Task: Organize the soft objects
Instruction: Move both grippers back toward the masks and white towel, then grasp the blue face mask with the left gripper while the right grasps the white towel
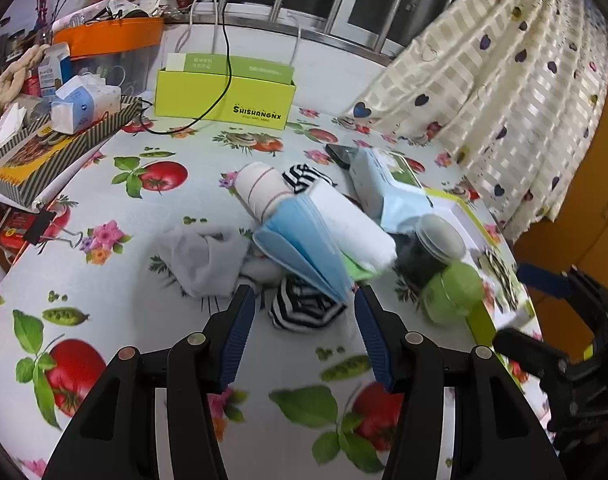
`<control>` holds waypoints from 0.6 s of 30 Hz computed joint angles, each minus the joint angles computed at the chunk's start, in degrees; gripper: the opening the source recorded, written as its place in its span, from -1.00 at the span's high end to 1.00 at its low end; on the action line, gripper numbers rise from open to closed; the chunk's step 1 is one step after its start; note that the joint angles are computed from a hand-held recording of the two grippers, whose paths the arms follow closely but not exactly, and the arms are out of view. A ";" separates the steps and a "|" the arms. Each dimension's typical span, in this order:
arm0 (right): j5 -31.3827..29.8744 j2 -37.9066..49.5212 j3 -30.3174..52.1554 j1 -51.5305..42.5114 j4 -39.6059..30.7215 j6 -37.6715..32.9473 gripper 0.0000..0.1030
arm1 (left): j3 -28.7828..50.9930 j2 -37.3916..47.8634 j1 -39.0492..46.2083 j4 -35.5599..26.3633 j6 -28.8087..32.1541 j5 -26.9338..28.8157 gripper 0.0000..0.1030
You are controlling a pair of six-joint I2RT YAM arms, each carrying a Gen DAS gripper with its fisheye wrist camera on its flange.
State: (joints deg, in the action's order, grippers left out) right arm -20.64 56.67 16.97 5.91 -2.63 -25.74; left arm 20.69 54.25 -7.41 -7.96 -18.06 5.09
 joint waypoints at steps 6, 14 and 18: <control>1.85 3.04 1.01 1.39 2.05 0.77 -0.59 | 2.58 7.85 1.17 5.37 -0.39 1.37 -0.03; 2.74 8.46 2.96 1.65 4.80 1.39 -0.59 | 7.66 20.23 0.17 10.86 0.47 -0.19 -0.03; 3.81 10.72 4.05 2.91 6.26 1.90 -0.59 | 9.66 24.85 0.08 12.19 -0.18 -0.47 -0.03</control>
State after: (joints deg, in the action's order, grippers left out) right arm -16.83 67.39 21.02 8.82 3.63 -23.84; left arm 30.35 79.10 -7.34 4.23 -18.24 4.62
